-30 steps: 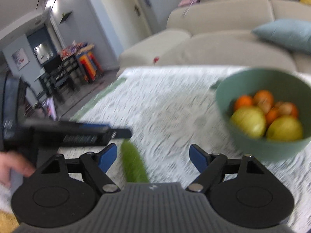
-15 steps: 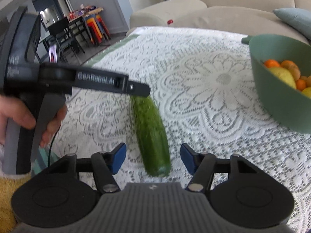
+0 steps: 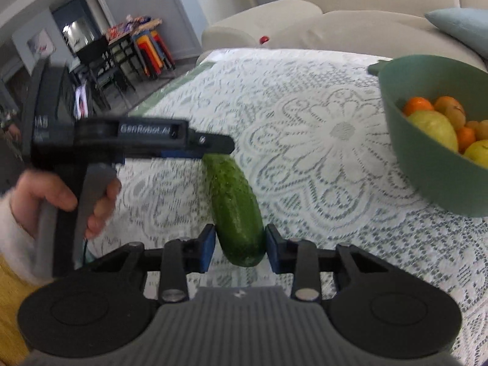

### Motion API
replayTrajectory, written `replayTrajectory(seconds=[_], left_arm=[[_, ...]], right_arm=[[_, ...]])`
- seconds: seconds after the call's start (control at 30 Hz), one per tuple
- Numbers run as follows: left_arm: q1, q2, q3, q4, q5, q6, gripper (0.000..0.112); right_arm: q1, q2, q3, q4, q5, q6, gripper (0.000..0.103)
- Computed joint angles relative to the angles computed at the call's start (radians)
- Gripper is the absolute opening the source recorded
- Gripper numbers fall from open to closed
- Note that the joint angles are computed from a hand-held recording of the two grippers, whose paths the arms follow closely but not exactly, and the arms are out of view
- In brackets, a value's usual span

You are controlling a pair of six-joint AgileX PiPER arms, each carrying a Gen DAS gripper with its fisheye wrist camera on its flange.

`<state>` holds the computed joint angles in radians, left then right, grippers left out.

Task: Organize fruits
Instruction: 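Grasp the cucumber at one end with the left gripper while the right gripper grasps the other end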

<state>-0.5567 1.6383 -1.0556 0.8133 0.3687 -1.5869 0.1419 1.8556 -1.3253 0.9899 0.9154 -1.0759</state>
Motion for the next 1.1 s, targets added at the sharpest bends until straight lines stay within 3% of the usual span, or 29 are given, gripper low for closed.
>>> replayTrajectory(seconds=[0.23, 0.37, 0.63, 0.8, 0.9, 0.97, 1.1], left_arm=[[0.028, 0.02, 0.032, 0.149, -0.084, -0.239, 0.07], [0.024, 0.037, 0.03, 0.234, -0.091, -0.341, 0.07], [0.011, 0.048, 0.025, 0.294, -0.073, -0.404, 0.07], [0.0, 0.037, 0.036, 0.309, -0.056, -0.439, 0.069], [-0.021, 0.014, 0.059, 0.359, -0.026, -0.499, 0.069], [-0.047, 0.006, 0.054, 0.344, 0.016, -0.438, 0.07], [-0.152, 0.015, 0.014, 0.396, 0.188, -0.26, 0.071]], right_arm=[[-0.079, 0.121, -0.113, 0.059, 0.105, 0.163, 0.036], [-0.108, 0.171, -0.146, 0.098, 0.125, 0.253, 0.037], [-0.073, 0.114, -0.066, 0.101, -0.06, 0.201, 0.045], [-0.077, 0.127, -0.06, 0.134, -0.068, 0.23, 0.045], [-0.09, 0.14, -0.068, 0.152, -0.046, 0.247, 0.046], [-0.091, 0.14, -0.071, 0.15, -0.043, 0.254, 0.048], [-0.057, 0.114, -0.077, 0.084, -0.06, 0.205, 0.059]])
